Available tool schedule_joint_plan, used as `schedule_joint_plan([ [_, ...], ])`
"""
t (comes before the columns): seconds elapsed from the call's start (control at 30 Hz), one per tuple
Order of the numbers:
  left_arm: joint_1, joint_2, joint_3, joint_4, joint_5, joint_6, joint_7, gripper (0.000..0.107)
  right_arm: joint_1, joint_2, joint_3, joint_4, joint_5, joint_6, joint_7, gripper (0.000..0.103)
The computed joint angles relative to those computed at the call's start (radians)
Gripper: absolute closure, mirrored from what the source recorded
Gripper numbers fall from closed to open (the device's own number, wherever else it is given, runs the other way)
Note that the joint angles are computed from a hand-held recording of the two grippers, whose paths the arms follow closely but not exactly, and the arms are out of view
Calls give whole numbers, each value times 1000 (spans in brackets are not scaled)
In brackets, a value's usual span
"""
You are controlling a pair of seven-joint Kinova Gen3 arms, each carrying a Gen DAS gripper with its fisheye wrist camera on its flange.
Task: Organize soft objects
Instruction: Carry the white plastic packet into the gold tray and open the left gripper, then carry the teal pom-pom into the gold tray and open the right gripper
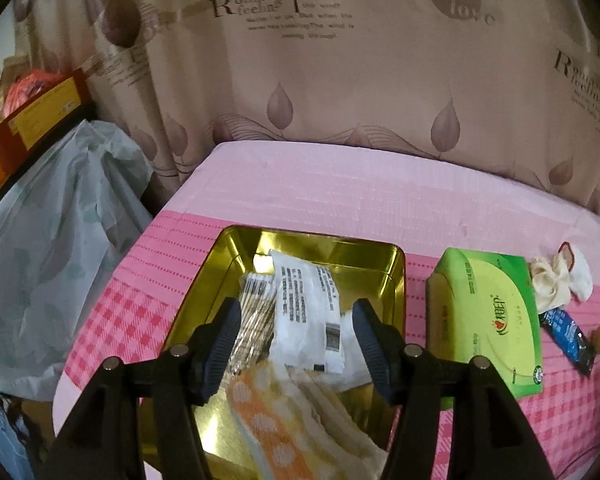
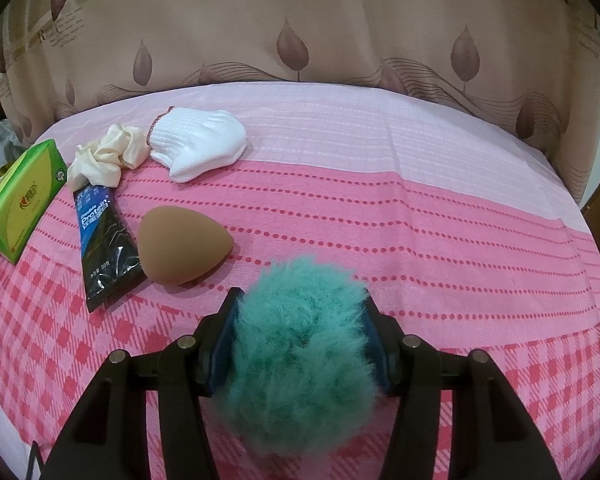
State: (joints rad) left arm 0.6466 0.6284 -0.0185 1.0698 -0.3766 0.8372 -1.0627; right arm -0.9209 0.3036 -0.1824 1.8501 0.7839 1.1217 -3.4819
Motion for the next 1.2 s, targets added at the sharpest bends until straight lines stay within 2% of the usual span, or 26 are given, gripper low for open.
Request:
schedule_joint_plan([
  [0.3, 27, -48, -45, 127, -50, -81, 152, 48, -8, 28, 3, -59, -22, 48, 42, 72],
  [0.57, 78, -87, -92, 228, -157, -162, 317, 48, -20, 65, 12, -182, -54, 127, 152, 76],
  [0.73, 141, -102, -139, 281, -286, -200, 440, 48, -52, 109, 36, -317, -35, 204, 261, 76],
  [0.83, 140, -111, -124, 293, -324, -207, 461, 48, -72, 132, 49, -388, -19, 225, 318, 76],
  [0.93, 115, -124, -96, 303, -314, -220, 463, 48, -92, 162, 63, -463, -8, 228, 372, 76],
  [1.2, 89, -132, -77, 301, -299, -213, 466, 48, -117, 268, 114, -693, -22, 160, 561, 76],
])
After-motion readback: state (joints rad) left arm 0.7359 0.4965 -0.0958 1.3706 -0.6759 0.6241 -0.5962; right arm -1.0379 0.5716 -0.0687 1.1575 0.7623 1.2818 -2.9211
